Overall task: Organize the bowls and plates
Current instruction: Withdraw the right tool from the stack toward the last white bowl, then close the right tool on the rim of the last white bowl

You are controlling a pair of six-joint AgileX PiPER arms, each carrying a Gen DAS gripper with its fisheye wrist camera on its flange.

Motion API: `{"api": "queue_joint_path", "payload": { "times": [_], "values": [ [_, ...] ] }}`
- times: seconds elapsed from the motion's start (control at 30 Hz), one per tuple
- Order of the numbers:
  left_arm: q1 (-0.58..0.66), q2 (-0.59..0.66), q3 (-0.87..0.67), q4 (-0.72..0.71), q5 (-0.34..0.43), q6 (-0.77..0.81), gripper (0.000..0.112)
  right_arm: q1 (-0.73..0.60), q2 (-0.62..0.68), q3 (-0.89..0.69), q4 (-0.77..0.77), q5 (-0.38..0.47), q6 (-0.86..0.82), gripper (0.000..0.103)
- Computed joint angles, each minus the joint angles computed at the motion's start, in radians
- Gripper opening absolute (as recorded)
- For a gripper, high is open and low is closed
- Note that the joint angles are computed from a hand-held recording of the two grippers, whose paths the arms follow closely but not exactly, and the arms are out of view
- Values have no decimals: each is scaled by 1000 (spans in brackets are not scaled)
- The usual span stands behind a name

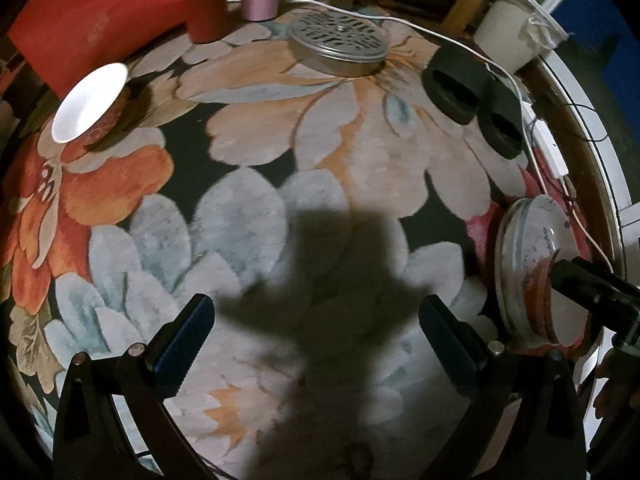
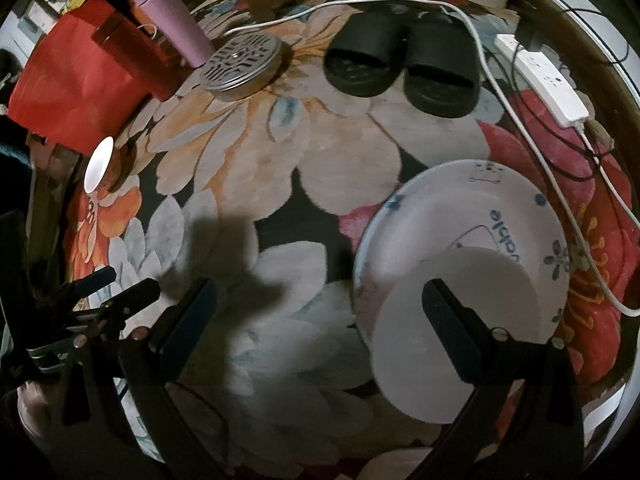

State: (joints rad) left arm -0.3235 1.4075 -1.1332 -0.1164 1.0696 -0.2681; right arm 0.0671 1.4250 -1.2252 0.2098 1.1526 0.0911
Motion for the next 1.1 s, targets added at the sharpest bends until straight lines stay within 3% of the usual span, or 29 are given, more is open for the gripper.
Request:
{"api": "queue_joint_path", "payload": {
  "times": [0.7,0.87,1.1],
  "values": [
    [336,-93,125,-32,16,205,102,263,137,-84,14,-31,95,103],
    [441,-100,140,-40,13,271,102,323,234,-176,45,-30,91,103],
    [704,-95,130,-65,19,392,102,406,443,-427,126,2,67,103]
  ]
}}
